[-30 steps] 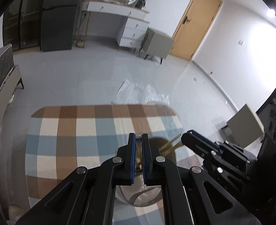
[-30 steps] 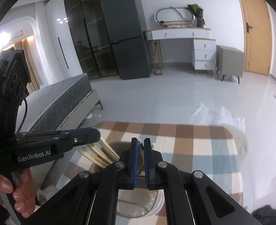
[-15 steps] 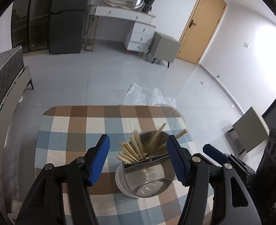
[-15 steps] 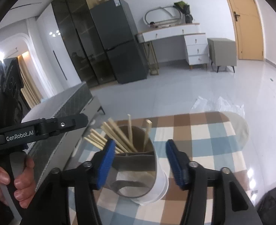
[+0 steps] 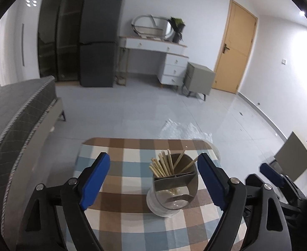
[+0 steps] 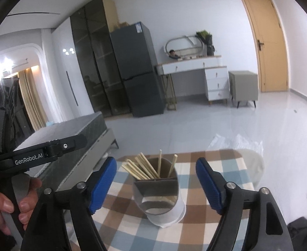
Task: Organize utensils
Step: 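Raise both opened tools away from the holder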
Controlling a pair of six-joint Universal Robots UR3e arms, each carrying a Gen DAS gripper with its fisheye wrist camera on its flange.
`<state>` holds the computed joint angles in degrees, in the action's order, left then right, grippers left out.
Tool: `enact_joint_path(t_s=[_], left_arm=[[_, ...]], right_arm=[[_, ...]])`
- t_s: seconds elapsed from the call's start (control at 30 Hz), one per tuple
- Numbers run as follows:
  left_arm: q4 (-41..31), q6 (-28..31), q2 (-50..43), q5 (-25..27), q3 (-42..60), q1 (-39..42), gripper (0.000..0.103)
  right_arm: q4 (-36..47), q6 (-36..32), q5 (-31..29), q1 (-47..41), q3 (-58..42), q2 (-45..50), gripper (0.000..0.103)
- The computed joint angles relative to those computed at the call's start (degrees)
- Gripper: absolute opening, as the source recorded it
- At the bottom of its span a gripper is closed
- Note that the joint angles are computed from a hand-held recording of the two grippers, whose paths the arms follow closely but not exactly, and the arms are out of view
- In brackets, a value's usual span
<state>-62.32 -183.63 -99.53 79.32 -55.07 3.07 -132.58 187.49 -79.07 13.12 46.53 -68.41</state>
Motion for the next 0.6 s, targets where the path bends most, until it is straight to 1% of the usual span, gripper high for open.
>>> enact_joint_path(t_s=[0.03, 0.1, 0.17, 0.23, 0.3, 0.4, 0.5, 0.6], left_arm=[[0.64, -0.08, 1.26, 0.71, -1.35, -0.08, 0.083], [2.09, -0.26, 3.26, 2.16, -3.9, -0.32, 0.084], [3.77, -0.75, 5.04, 4.49, -6.31, -0.95, 0.084], [5.4, -1.55, 7.0, 6.07, -8.98, -1.3, 0.088], [7.38, -2.24, 9.02, 7.84, -11.83, -1.6, 0.091], [10.92, -2.47, 11.54, 9.8, -16.07, -2.11, 0.095], [15.03, -2.88, 14.28, 11.5, -21.02, -2.69, 0.101], [19.89, -2.96, 16.99, 12.67, -26.41, -3.04, 0.101]], right_arm=[[-1.02, 0.02, -0.56, 0.33, 1.62, -1.24, 0.081], [-2.82, 0.14, -1.1, 0.69, 4.64, -3.45, 0.085], [-4.59, 0.33, -0.95, 0.68, 7.78, -5.72, 0.087], [-6.98, 0.45, -1.43, 0.96, 10.97, -7.71, 0.091], [-9.24, 0.58, -1.8, 1.1, 13.57, -9.29, 0.097], [-13.34, 0.71, -2.14, 1.33, 18.59, -12.1, 0.101], [-16.98, 0.41, -3.35, 2.14, 23.47, -14.57, 0.103], [-20.71, 0.21, -3.96, 2.63, 28.53, -16.74, 0.103]])
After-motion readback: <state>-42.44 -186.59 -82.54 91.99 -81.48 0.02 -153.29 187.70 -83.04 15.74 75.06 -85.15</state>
